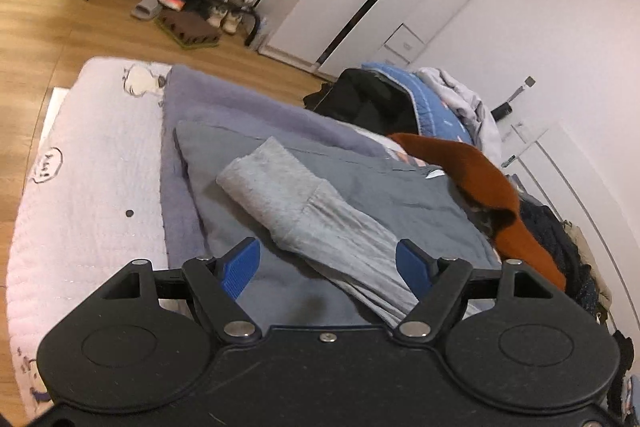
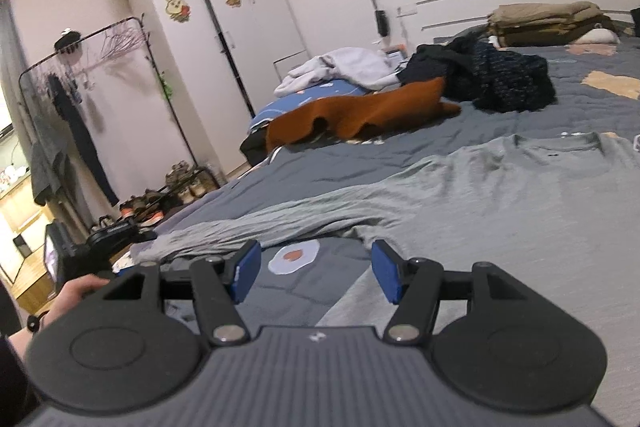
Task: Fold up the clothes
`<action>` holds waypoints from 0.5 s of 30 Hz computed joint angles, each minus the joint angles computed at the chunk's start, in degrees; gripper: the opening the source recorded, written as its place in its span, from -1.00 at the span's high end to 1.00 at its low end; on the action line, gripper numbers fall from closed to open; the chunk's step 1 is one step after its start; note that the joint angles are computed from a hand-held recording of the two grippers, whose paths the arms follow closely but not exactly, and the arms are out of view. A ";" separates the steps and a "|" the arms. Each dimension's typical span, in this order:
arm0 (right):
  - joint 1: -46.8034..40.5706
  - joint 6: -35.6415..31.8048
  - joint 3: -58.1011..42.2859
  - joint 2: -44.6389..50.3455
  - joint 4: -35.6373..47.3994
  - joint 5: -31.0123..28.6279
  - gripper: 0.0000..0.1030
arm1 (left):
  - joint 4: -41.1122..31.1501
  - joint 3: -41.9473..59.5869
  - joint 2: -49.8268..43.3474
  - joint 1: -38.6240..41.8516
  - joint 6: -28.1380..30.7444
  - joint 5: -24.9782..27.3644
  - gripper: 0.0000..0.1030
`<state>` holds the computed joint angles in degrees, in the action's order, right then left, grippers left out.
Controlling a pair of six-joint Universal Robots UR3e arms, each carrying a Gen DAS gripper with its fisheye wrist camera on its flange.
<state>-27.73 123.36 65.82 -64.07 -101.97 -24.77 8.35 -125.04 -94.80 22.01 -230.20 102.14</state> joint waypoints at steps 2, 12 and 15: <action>0.07 -3.02 0.91 -1.11 2.71 0.03 -0.17 | 0.22 0.67 -1.36 0.51 0.12 -0.69 -0.42; 0.39 -11.12 3.52 -5.25 10.88 0.10 -0.17 | 2.12 2.38 -5.30 1.08 -0.56 -0.89 -0.41; 0.48 -11.70 3.99 -5.89 11.46 -0.02 -0.17 | 3.05 3.14 -6.66 1.12 -0.27 -0.44 -0.39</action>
<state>-27.26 111.65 69.81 -69.97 -90.51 -24.79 11.40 -121.90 -101.46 23.13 -230.47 101.70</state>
